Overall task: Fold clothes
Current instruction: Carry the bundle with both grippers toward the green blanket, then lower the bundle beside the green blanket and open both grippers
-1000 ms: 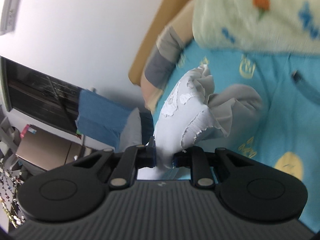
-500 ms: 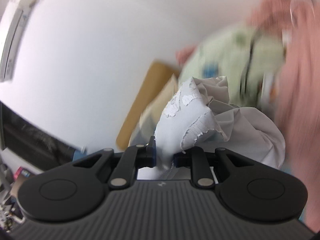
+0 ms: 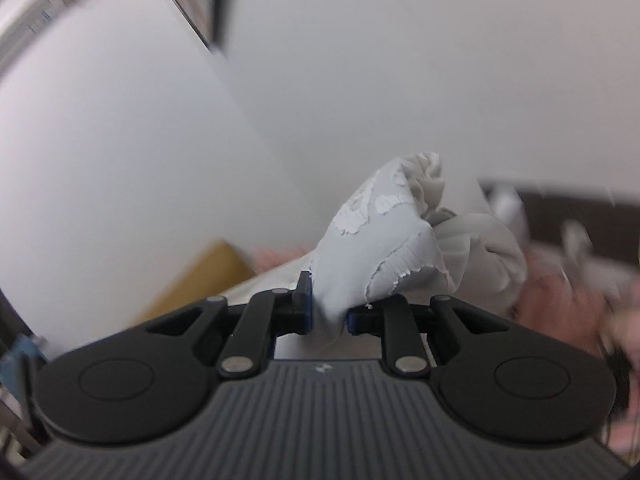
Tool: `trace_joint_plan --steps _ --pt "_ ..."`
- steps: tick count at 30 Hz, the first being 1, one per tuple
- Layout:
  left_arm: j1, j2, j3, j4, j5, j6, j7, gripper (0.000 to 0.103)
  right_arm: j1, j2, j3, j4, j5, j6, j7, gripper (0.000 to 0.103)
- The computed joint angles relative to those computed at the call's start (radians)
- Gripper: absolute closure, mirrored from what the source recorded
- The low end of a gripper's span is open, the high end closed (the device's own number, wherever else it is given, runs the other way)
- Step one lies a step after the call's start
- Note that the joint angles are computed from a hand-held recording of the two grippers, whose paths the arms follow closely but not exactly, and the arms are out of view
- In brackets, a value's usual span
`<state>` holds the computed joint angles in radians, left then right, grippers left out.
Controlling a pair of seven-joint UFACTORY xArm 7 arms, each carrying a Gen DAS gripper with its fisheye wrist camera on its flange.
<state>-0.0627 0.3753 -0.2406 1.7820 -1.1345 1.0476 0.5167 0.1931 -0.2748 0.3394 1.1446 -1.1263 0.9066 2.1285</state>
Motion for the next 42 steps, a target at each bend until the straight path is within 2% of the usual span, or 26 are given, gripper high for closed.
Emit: trace_joint_plan --steps 3,5,9,14,17,18,19,20,22,23,27,34,40,42 --pt "0.034 -0.052 0.018 -0.132 0.016 0.034 0.129 0.076 0.027 -0.004 0.010 -0.094 0.059 -0.024 0.060 0.084" --pt "0.041 -0.111 0.035 -0.234 0.012 0.037 0.223 0.076 0.043 0.003 0.031 -0.129 0.061 -0.023 0.115 0.084" --pt "0.027 -0.178 0.078 -0.375 0.019 0.021 0.337 0.076 0.092 0.034 0.074 -0.145 0.052 0.050 0.219 0.084" --pt "-0.004 -0.257 0.109 -0.505 0.025 -0.056 0.415 0.070 0.169 0.071 0.064 -0.090 0.143 0.168 0.154 0.079" --pt "-0.033 -0.337 0.126 -0.551 0.089 -0.117 0.431 0.063 0.214 0.086 0.068 -0.018 0.194 0.273 0.075 0.077" --pt "-0.040 -0.344 0.134 -0.531 0.116 -0.117 0.425 0.054 0.228 0.087 0.071 0.002 0.205 0.301 0.054 0.074" --pt "-0.040 -0.373 0.146 -0.533 0.116 -0.110 0.442 0.047 0.240 0.089 0.074 0.022 0.215 0.330 0.034 0.065" --pt "-0.038 -0.410 0.160 -0.544 0.108 -0.100 0.466 0.043 0.253 0.089 0.080 0.042 0.213 0.357 0.020 0.049" --pt "-0.048 -0.485 0.184 -0.570 0.083 -0.111 0.509 0.016 0.278 0.093 0.103 0.087 0.187 0.419 -0.005 0.027" --pt "-0.053 -0.524 0.199 -0.583 0.077 -0.110 0.525 0.013 0.292 0.103 0.119 0.119 0.168 0.465 -0.022 0.021" --pt "-0.078 -0.665 0.268 -0.631 0.066 -0.096 0.579 0.002 0.355 0.128 0.153 0.222 0.106 0.591 -0.088 0.022" --pt "-0.117 -0.909 0.401 -0.727 0.087 -0.047 0.638 0.000 0.507 0.244 0.206 0.421 -0.031 0.853 -0.197 0.022" --pt "-0.148 -1.118 0.509 -0.836 0.148 -0.033 0.706 0.000 0.680 0.381 0.222 0.569 -0.190 1.058 -0.274 0.022" --pt "-0.158 -1.167 0.544 -0.866 0.162 -0.030 0.699 0.000 0.740 0.429 0.216 0.611 -0.251 1.110 -0.316 0.022"
